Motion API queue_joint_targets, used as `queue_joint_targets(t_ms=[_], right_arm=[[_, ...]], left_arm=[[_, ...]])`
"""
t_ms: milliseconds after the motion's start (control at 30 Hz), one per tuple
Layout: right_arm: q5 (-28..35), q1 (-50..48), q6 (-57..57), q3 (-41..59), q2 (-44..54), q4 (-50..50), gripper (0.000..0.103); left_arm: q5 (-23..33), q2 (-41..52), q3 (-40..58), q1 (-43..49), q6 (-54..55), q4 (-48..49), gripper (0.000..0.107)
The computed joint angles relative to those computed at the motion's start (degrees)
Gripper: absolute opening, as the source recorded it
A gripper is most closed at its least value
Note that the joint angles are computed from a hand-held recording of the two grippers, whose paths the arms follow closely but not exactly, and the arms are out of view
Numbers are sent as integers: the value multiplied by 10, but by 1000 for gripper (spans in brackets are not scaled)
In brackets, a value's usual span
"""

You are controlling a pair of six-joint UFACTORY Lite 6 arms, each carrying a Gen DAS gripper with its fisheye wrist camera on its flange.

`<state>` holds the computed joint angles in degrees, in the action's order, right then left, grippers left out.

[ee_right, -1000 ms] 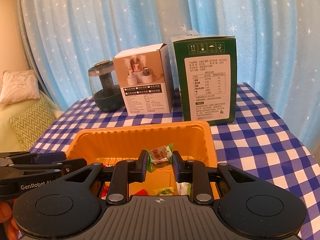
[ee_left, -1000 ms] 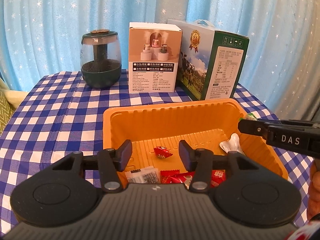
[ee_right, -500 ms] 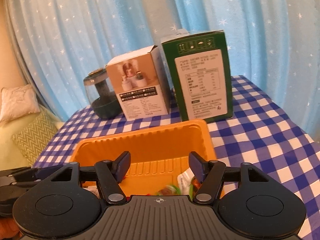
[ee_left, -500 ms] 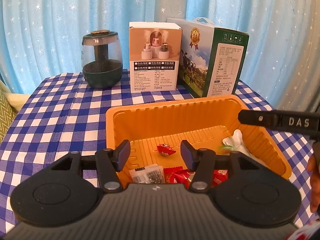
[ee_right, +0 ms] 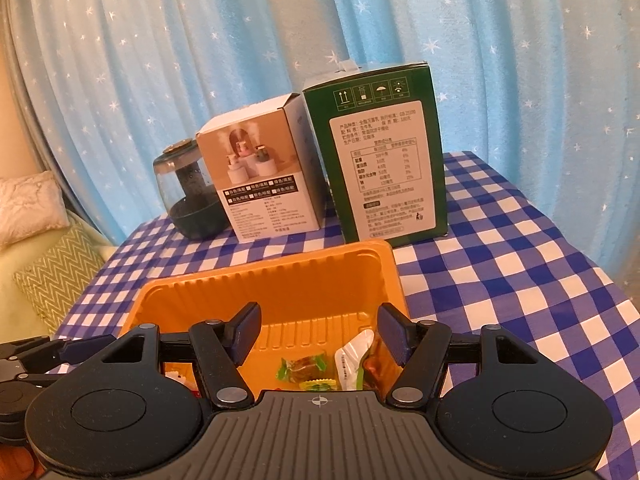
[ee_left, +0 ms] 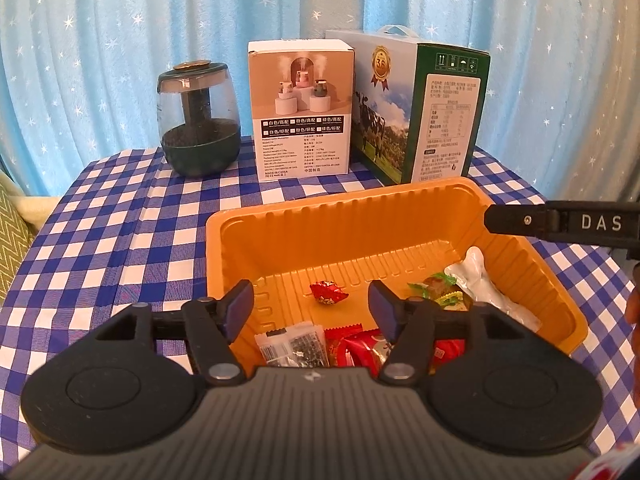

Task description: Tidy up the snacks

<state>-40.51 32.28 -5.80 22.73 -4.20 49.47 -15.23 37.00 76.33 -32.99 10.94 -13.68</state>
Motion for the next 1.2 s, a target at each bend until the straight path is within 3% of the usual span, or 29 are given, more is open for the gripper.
queue_joint_targets(t_ms=[333,467,667,800,1033,1200], right_arm=[[-2,28,-56,-11,-17,57,65],[-13,47,-76,-30,-41,93,81],[-17,90,-123,-66,-103,182,83],[-24,152,-182,-93,-155,278,83],[-116,332,-267,-127,-243,488,83],[-225,508,-253,-114,-233,604,83]], left_arm=[[-26,-40,-54,-10,-8,-4,78],[-50,-72,-93,-16,-10,-9,89],[-94,-134,-189,-31,10,-46,102],[-110,-179,-256,-41,10,-60,103],[-149,-273,-372,-87,32,-126,103],[-176,-347,-465,-138,37,-186,103]])
